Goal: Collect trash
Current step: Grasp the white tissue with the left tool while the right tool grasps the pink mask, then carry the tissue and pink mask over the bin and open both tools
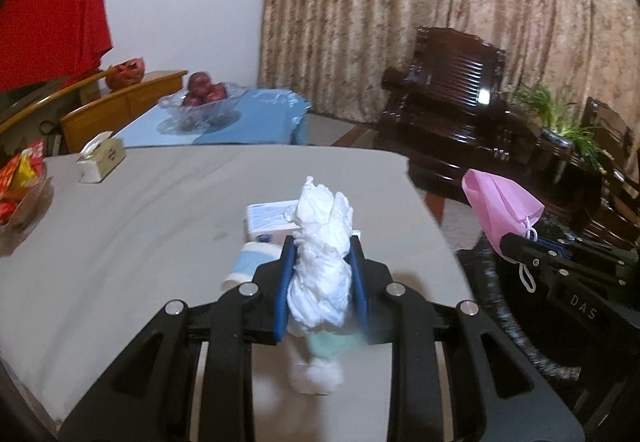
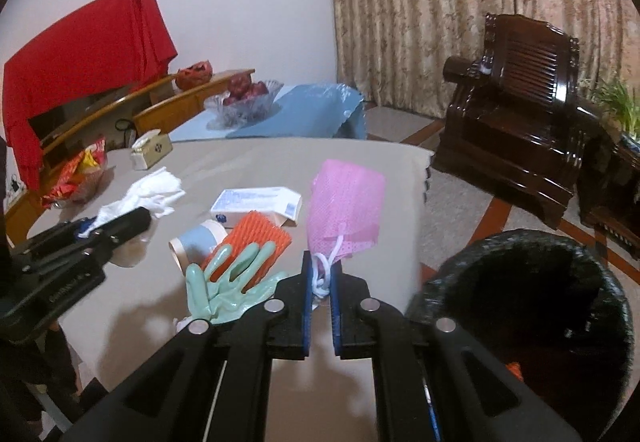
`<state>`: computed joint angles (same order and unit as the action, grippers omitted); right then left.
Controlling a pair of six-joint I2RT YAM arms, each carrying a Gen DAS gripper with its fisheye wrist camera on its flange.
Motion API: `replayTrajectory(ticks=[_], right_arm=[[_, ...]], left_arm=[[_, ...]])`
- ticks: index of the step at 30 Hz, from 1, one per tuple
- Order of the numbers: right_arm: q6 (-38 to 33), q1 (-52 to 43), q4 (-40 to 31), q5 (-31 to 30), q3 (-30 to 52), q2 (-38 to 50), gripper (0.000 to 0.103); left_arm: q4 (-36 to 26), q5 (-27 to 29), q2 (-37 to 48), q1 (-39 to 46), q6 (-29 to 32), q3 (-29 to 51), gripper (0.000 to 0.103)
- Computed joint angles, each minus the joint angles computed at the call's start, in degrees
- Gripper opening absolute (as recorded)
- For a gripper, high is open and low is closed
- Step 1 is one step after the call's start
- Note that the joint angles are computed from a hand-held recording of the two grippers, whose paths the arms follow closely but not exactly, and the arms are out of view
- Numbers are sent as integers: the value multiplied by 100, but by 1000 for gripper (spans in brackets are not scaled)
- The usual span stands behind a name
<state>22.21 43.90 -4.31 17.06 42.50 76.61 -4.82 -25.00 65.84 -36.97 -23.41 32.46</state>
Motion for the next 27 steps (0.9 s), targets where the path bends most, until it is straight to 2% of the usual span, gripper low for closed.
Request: replayTrajectory(ticks=[10,16,23,27], right_arm=[[-65,-263,-990,294,-500,-1616,8],[-60,-662,-1564,357,-852,-2542,8],[-271,-1398,-2144,208,-1156,-3484,8],[-543,-2036,-2358,-111,-1303,-3879,8]], left_arm=[[161,-265,792,-1138,-335,667,25],[451,-249,1374,-1557,-283,1088,25],[704,-164,2003,-1902,-195,1566,25],[850,-26,2457,-2061,-99,1920,25]])
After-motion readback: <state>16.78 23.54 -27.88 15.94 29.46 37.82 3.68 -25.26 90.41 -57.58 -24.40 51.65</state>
